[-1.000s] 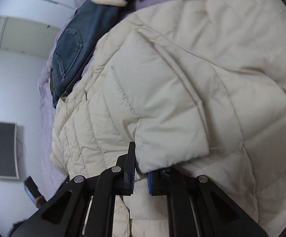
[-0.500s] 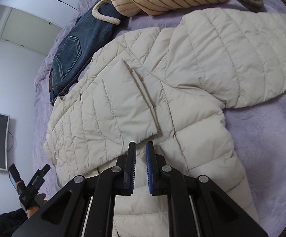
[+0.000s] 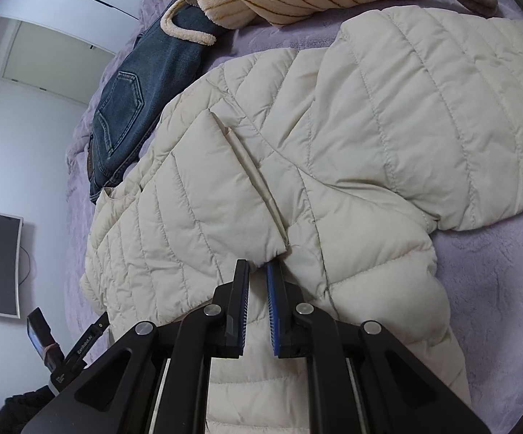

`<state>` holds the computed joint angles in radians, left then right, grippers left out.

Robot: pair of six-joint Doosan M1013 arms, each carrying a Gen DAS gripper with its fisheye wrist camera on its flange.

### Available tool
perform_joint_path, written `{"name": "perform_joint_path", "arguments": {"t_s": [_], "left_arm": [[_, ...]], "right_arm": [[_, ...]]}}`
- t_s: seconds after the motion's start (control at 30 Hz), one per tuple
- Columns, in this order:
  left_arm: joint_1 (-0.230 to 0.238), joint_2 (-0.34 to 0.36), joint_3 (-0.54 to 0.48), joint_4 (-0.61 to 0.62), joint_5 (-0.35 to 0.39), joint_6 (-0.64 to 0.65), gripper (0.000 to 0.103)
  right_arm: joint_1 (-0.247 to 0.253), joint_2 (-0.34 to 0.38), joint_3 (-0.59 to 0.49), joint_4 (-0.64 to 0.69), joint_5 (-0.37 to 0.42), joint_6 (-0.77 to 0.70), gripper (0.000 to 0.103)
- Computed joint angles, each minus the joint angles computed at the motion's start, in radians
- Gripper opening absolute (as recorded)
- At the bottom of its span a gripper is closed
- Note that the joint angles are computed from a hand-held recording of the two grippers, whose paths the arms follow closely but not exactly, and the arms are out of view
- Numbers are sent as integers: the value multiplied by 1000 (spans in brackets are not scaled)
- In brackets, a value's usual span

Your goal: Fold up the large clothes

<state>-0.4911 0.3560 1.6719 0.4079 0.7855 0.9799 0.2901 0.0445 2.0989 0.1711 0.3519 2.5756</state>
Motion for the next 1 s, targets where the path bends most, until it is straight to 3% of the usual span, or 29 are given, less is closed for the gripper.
{"name": "perform_joint_path", "arguments": {"t_s": [0.37,0.6,0.63,0.73,0.77,0.9,1.0], "left_arm": [[-15,-34,-17,-72,30,78,103],[-70,-64,-16,-247,70,247,103],[-83,-69,-13,-267,75,270,103],[-125,-79,-7,-328,93,336,103],[-138,-80,-7,-349,98,356,103],[-199,-79,-7,-373,102,386,103],[-231,-61,-25,-411,137,428,103]], "right_arm": [[-9,-66,46,64,1,-43,11],[-10,-144,108,69,9,-8,13],[-12,-159,118,63,13,3,20],[-11,-209,151,-33,32,125,57],[-10,-226,162,-81,44,182,61],[-28,-297,207,-188,88,321,62],[-52,-352,246,-234,109,399,70]]}}
